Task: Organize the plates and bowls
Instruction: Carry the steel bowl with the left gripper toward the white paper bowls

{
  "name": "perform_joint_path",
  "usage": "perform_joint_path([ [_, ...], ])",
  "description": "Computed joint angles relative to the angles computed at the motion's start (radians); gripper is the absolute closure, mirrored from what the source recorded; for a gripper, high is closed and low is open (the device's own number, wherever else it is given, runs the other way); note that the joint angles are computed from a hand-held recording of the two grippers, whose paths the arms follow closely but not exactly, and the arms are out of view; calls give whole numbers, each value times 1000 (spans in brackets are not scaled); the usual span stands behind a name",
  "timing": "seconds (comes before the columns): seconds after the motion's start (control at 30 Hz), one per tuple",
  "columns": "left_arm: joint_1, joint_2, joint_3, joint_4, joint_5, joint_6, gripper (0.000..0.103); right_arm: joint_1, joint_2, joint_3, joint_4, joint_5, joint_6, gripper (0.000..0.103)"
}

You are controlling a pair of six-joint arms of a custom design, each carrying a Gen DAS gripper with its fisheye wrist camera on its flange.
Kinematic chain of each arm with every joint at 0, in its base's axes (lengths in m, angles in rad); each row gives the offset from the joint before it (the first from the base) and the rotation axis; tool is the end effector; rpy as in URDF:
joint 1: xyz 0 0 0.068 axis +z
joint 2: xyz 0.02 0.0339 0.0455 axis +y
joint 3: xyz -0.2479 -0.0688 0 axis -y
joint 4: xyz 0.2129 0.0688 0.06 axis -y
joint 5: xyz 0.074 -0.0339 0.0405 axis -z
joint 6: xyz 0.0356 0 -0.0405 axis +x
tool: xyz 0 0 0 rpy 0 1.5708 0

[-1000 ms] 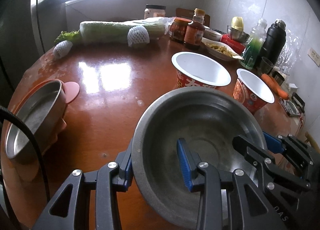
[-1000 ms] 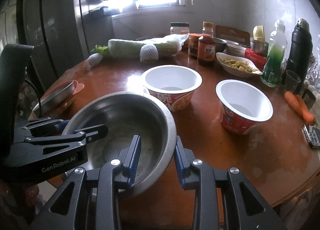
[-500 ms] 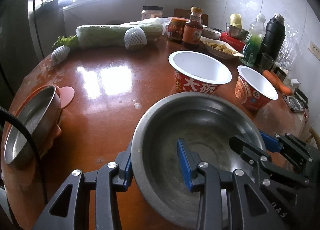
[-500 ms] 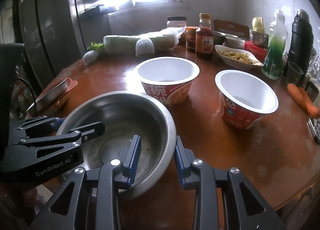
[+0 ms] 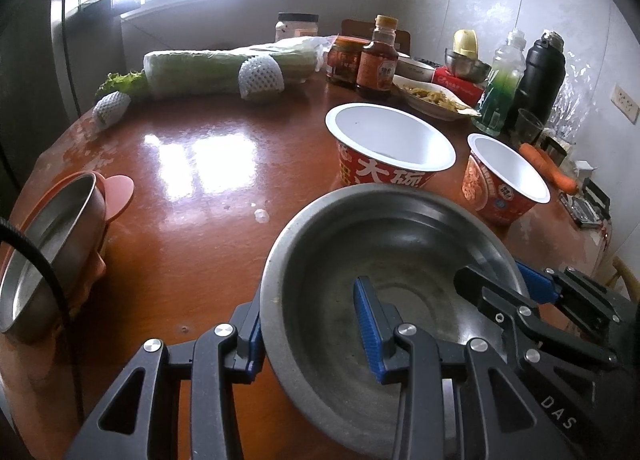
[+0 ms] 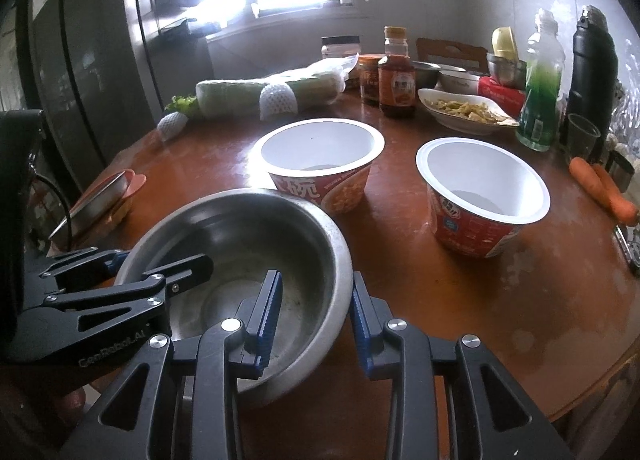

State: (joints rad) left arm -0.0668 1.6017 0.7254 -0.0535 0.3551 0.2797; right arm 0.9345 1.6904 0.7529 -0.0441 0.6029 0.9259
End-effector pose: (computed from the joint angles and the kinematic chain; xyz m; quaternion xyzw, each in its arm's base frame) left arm 0.2728 -0.0307 0.1500 0.2158 0.9106 -0.1337 0.3261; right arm 0.1834 0.2143 0.1376 0.0823 0.9141 0.0525 0.3935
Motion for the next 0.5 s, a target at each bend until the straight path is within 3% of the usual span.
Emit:
perform_joint_path([
  [0.5,42,-43,1,-21,29,-8,62,6,-35,-4,-31,27,34,64],
])
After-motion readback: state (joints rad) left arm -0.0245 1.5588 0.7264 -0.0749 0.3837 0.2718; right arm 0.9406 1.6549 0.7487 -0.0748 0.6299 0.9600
